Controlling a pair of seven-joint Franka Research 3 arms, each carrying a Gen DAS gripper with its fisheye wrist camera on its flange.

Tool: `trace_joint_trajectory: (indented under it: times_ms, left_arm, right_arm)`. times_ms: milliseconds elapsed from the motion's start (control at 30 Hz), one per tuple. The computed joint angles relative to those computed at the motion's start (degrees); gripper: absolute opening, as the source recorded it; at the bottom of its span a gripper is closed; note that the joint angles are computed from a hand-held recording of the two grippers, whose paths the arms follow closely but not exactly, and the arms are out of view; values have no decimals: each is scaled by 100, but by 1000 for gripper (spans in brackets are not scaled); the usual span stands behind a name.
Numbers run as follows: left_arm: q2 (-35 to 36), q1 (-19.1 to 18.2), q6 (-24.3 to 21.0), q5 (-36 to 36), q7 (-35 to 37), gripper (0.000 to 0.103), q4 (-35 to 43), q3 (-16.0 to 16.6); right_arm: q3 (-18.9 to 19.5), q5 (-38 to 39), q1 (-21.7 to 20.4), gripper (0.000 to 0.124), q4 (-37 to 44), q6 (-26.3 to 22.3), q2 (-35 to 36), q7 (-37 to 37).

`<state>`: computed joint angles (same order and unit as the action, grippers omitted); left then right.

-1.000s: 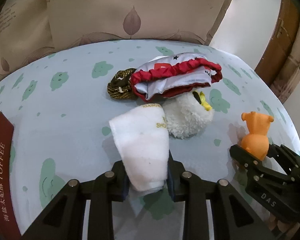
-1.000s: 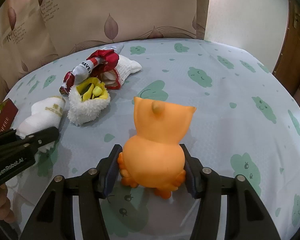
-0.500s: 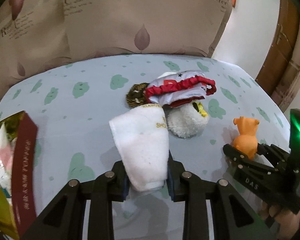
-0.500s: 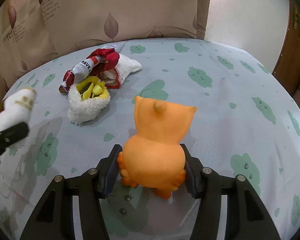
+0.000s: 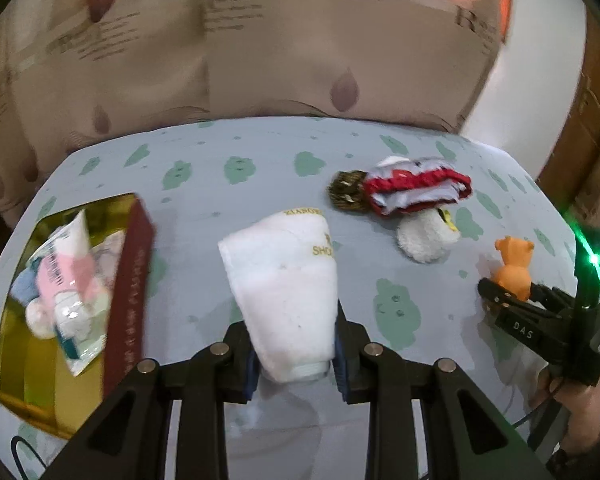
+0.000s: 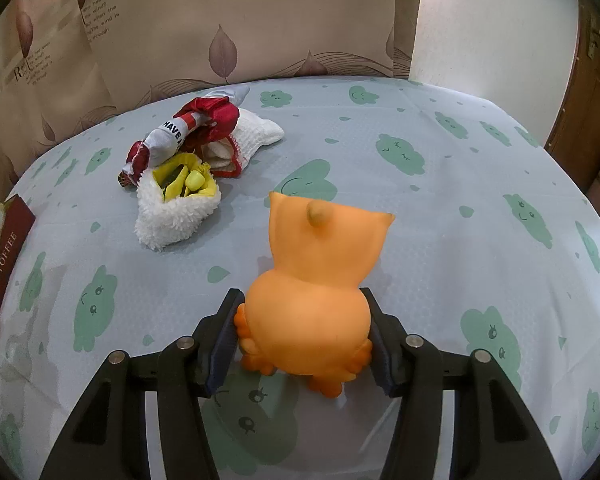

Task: Organize soft objects
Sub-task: 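Carry the white towel into the tin and open the left gripper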

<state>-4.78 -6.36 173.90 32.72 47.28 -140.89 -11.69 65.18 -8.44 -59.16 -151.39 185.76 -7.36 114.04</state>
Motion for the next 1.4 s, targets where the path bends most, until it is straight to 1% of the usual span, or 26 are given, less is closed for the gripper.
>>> trace_joint_trajectory:
  times_ms: [67, 200, 333, 500, 533, 633, 767, 800, 867, 900, 933, 1000, 1033, 1133, 1167, 1233, 1267, 1333, 1400]
  left_arm:
    - [-159, 46, 31, -33, -10, 29, -137, 48]
    - [-458, 202, 36, -107, -1, 29, -388, 111]
    - [-709, 707, -36, 365, -350, 29, -528, -75]
    - [-1080, 982, -121, 364, -270, 29, -779, 139]
    - [-1136, 1073, -125, 383, -281, 29, -813, 133]
    - [-1348, 1531, -177, 646, -499, 29, -890, 12]
    - [-1514, 1795, -224, 680, -429, 29, -960, 179]
    - [-1535, 1910, -227, 744, -421, 29, -968, 181]
    - [-1560, 2255, -244, 1035, -634, 29, -963, 1]
    - [-1543, 2378, -262, 1167, -700, 29, -960, -31]
    - [-1562, 2406, -242, 1211, -741, 29, -1000, -1]
    - [-1482, 2252, -201, 1052, -499, 29, -1063, 243]
    - [-1446, 2242, -183, 1037, -425, 29, -1093, 278]
    - [-1290, 2036, -80, 763, -19, 29, -1164, 493]
    - [-1248, 1990, -50, 673, 75, 29, -1186, 515]
    - [-1152, 2076, 15, 663, 105, 29, -1193, 446]
    - [-1084, 2008, 31, 565, 247, 29, -1187, 515]
    - [-991, 2235, 9, 739, 40, 29, -1120, 301]
    - [-867, 2298, -71, 860, -58, 29, -1028, 252]
  right_arm:
    - [91, -11, -80, 53, 13, -18, -22, 24]
    - [65, -38, -67, 53, 8, -10, -13, 36]
    - [49, -34, -46, 54, 4, -9, -16, 39]
    - [102, -28, -98, 54, 8, 5, -12, 36]
    - [100, -19, -98, 54, 5, 11, -7, 24]
    - [99, 23, -86, 54, 2, 6, -17, -6]
    - [114, 39, -94, 54, 3, 5, -23, -11]
    - [111, 35, -97, 54, -3, 7, -27, -15]
    - [112, 29, -97, 54, 4, -4, -19, -14]
    - [159, 19, -137, 54, 14, -13, -29, 1]
    - [176, 0, -161, 54, 10, -19, -42, 10]
    - [273, -41, -248, 54, 29, -39, -60, 55]
    - [269, -60, -250, 54, 27, -37, -59, 68]
    - [261, -95, -251, 54, 26, -34, -58, 95]
    - [262, -98, -250, 54, 27, -34, -59, 100]
    - [262, -106, -253, 54, 26, -35, -62, 103]
    - [261, -108, -253, 54, 26, -35, -62, 105]
    - [255, -106, -253, 54, 19, -22, -56, 97]
    - [255, -93, -250, 54, 17, -18, -53, 89]
